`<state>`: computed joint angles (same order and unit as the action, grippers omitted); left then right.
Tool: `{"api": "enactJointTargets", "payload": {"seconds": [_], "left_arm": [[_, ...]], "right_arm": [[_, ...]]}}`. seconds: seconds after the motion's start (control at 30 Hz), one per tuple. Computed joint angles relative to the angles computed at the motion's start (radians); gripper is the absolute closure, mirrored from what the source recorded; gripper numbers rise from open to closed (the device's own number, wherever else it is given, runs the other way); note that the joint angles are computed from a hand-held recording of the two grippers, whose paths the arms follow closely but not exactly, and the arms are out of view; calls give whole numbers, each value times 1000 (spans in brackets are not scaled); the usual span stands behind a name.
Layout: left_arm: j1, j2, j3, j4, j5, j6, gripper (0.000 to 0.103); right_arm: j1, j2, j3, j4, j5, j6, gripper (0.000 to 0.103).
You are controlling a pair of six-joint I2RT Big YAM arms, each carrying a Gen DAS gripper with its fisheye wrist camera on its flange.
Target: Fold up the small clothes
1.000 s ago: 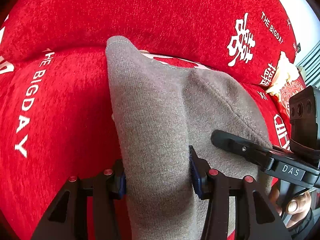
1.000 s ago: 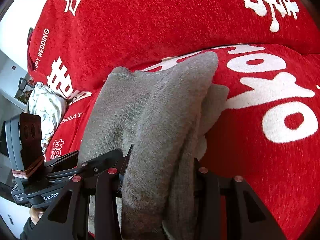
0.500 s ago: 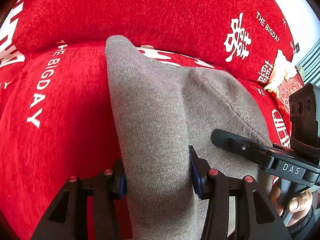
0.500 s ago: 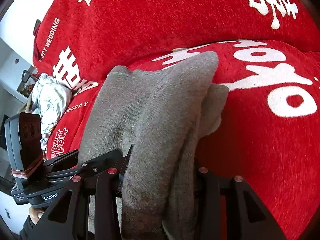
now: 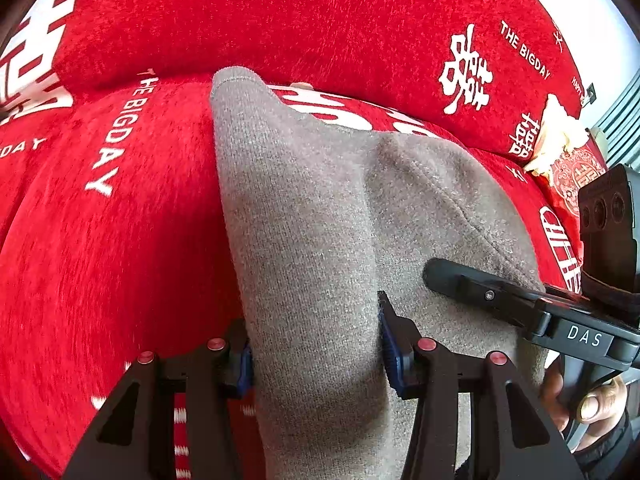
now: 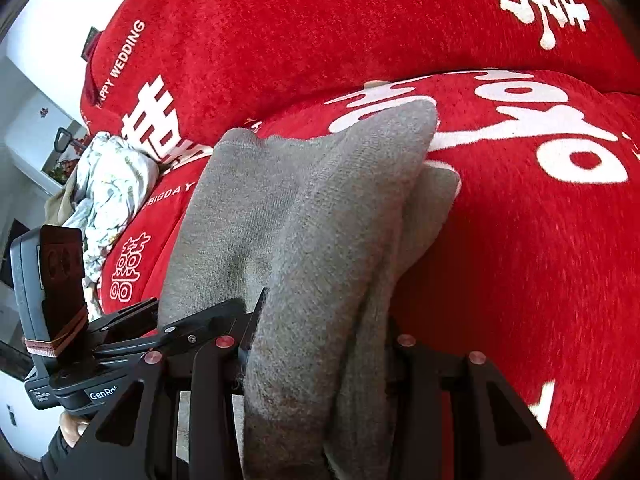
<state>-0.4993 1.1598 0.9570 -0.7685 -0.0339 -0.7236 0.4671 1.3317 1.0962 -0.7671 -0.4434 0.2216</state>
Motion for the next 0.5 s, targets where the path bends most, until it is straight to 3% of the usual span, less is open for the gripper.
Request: {"api": "enactJointTargets", "payload": {"seconds": [0.33,0.5], "left_arm": [[-93,-93,-74,-9,-87,-60,52],[-106,-136,-97,-23,-120,-105,40]], "right_arm": [[31,-104,-113,46,8,24,60],[27,-122,-140,72,64,52,45]]}}
